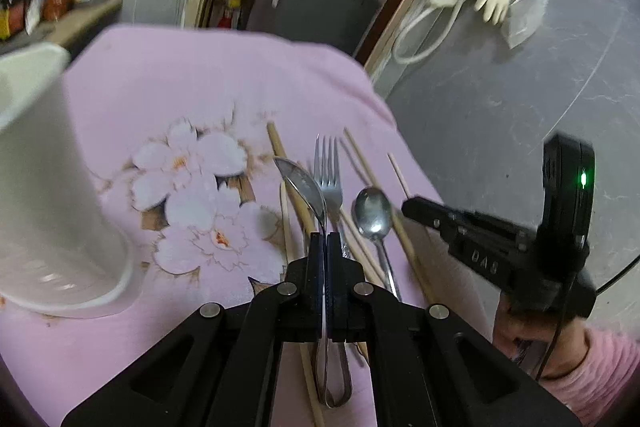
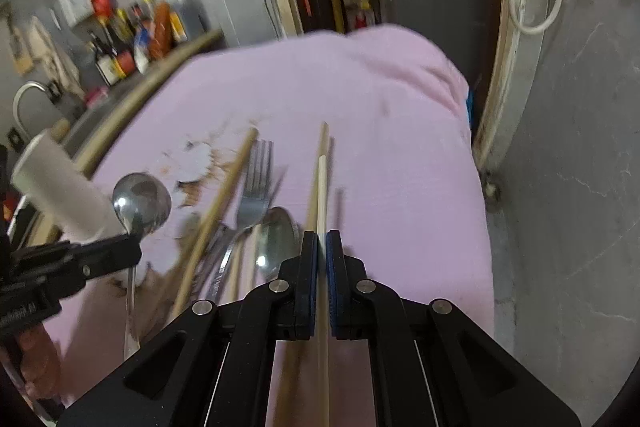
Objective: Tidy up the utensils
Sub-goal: 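Lift the knife with the left tool while the right tool carries the chopstick to the white holder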
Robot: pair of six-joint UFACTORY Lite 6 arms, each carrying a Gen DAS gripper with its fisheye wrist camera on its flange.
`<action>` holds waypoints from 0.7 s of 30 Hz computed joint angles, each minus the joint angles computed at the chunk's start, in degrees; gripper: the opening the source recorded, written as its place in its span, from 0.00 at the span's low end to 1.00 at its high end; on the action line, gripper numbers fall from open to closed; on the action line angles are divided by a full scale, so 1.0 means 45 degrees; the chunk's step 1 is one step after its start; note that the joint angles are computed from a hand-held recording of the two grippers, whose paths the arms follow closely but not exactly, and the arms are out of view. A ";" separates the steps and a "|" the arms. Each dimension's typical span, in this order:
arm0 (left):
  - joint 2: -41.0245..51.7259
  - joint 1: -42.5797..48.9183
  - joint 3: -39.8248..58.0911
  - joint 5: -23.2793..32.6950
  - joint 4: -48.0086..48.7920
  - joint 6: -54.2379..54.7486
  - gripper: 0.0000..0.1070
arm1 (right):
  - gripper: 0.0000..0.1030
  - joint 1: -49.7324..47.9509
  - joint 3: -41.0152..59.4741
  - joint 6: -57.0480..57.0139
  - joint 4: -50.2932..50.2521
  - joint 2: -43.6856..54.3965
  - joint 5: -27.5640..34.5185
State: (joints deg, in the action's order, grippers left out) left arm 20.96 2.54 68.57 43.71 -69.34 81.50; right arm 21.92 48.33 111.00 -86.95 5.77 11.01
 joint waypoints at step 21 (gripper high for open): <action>-0.4392 0.3566 -0.3236 0.2661 -0.6470 0.6106 0.00 | 0.03 0.6754 0.0669 0.6598 -0.6555 -0.0192 1.1036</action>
